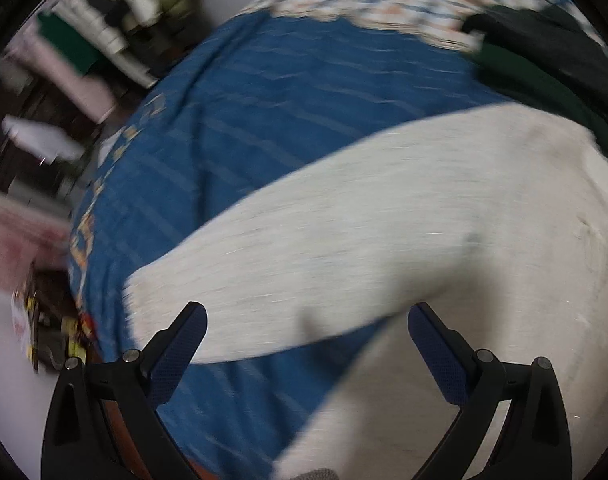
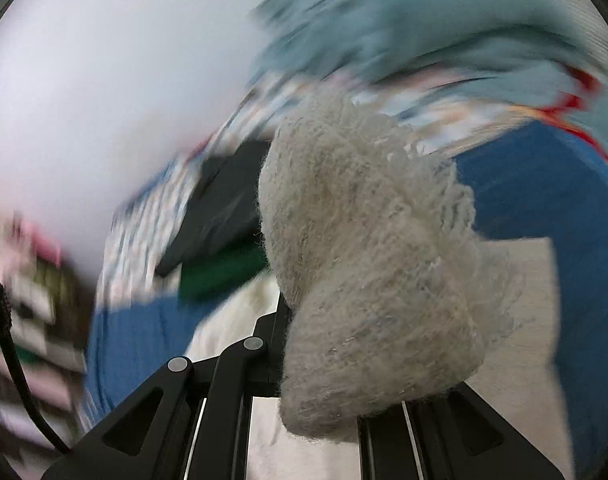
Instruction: Fold large clothes
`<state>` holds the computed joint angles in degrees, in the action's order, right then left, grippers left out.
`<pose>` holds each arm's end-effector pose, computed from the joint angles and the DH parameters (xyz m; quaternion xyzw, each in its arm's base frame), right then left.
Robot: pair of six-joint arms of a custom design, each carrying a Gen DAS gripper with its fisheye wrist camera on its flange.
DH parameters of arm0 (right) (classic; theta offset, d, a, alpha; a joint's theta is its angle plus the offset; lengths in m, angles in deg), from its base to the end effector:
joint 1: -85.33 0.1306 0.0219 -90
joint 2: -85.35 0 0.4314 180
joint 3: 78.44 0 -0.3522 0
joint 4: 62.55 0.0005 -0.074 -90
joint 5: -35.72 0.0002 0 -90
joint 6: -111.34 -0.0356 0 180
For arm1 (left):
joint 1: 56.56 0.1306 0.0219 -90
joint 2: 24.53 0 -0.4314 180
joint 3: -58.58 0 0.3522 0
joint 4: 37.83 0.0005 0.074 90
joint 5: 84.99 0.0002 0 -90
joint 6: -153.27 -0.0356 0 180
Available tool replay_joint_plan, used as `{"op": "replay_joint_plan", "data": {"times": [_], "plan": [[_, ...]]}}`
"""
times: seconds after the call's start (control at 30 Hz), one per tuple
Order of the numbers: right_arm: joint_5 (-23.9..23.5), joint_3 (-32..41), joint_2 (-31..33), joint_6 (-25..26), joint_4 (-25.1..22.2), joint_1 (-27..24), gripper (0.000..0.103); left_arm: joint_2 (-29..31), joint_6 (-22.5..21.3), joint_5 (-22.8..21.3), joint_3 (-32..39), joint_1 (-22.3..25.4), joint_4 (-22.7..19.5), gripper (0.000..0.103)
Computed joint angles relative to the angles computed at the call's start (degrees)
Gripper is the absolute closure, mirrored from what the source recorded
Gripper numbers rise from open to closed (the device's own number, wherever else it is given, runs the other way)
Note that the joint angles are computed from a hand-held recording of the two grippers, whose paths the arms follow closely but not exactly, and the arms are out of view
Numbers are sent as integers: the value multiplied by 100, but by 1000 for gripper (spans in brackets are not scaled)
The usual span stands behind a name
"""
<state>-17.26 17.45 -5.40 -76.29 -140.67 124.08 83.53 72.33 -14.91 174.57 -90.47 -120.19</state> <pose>0.3245 0.2323 0.5055 0.5045 0.7899 0.0253 0.3476 0.4489 -0.2878 0.4858 0.1871 0.9580 0.1106 0.1869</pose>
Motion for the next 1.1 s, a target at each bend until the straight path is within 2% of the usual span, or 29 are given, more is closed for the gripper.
{"op": "replay_joint_plan", "data": {"times": [0.1,0.17,0.23,0.27,0.3,0.37,0.47,0.6,0.67,0.73,0.77,0.8,0.83,0.9,0.93,1.0,1.07,1.1], "plan": [[-920,469,1184,1156,550,-149,93,-137,73,-112,-328,361,58,0],[-1609,747,1829,1452,567,-126,93,-189,131,-118,-493,613,44,0],[-2568,1122,2412,1935,286,-235,84,-243,196,-72,-662,875,34,0],[-2749,1160,2467,2005,360,-240,71,-270,196,-18,-711,987,35,0],[-2808,1064,2350,2006,669,-221,56,-294,265,138,-769,1144,-31,0],[-2972,913,2042,1999,1142,-183,41,-322,405,457,-849,1342,-116,0],[-3055,672,1522,1984,1496,-175,39,-412,772,1261,-1047,1707,-214,1],[-3113,418,1004,1482,1764,-11,39,-315,1610,2681,-1389,2222,31,1],[-3179,319,844,1167,1752,48,39,-168,2044,3111,-1474,2382,348,1],[-3222,94,660,1075,2088,82,39,-6,2415,3281,-1455,2485,656,3],[-3184,102,653,1023,2073,107,39,84,2552,3215,-1394,2515,769,6],[-3138,120,664,959,2012,115,39,205,2707,3083,-1287,2562,965,17],[-3117,111,713,862,2041,103,39,322,2776,2881,-1145,2580,991,27],[-3126,17,750,710,2138,67,39,630,2810,2622,-711,2661,942,74],[-3137,6,845,681,2195,35,39,742,2758,2572,-527,2696,955,82],[-3116,96,1104,589,2126,-27,39,988,2521,2419,-34,2738,1029,89],[-3192,70,1341,417,2291,-102,41,1199,2191,2361,462,2735,1067,91],[-3320,-50,1438,329,2640,-155,52,1287,1992,2318,693,2712,1066,91]]}}
